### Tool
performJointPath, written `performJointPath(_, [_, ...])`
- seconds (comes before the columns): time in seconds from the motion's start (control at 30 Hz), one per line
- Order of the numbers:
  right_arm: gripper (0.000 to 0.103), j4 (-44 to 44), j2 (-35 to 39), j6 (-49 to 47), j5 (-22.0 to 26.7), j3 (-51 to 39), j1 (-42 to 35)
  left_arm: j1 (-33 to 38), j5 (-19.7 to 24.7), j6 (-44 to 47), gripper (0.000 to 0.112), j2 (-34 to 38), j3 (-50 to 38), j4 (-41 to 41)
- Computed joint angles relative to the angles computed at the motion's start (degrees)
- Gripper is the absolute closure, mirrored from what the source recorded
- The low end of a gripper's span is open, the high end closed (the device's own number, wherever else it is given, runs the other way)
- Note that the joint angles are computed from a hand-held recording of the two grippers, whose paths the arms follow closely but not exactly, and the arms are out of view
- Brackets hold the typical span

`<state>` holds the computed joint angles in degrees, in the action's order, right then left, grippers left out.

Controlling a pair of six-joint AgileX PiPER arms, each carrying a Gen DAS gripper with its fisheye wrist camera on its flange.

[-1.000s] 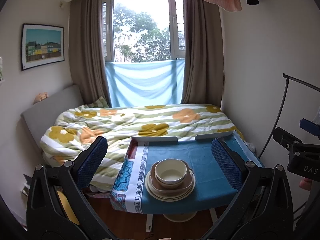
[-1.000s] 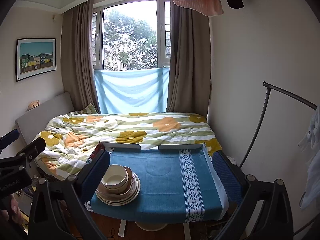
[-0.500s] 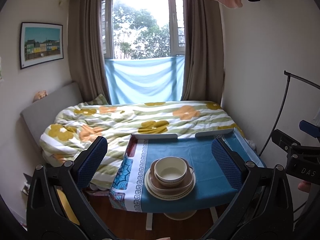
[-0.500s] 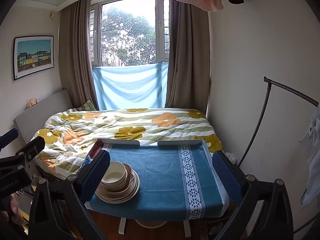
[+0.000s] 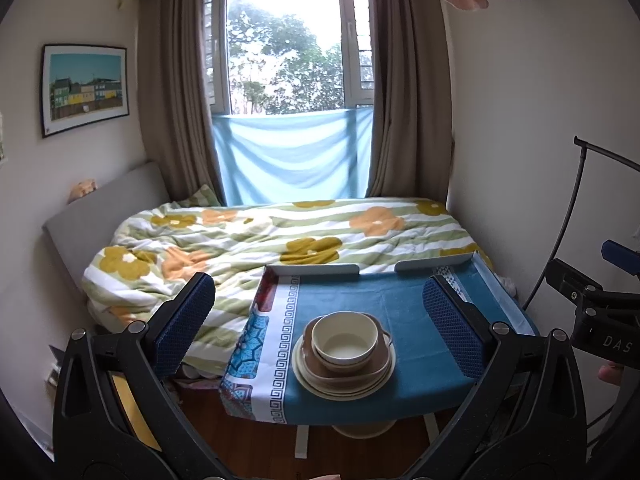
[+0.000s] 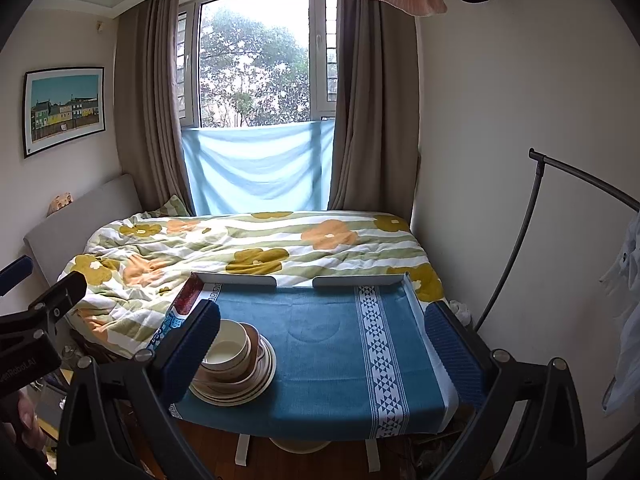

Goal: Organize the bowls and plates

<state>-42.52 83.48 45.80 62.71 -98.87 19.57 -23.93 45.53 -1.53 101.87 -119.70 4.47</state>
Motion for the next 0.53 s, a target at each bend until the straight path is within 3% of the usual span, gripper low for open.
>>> performJointPath(0.37, [0.001, 3.18, 2.46, -2.29, -2.50, -1.56, -3.18, -0.31, 0.63, -1.70, 0.009, 3.93, -4.20, 2.45])
performJointPath(0.53, [0.001, 5.06, 5.03, -3.80, -3.82, -3.71, -5.13, 0.26, 1.84, -1.06, 0.009, 8.07, -9.99, 2.18])
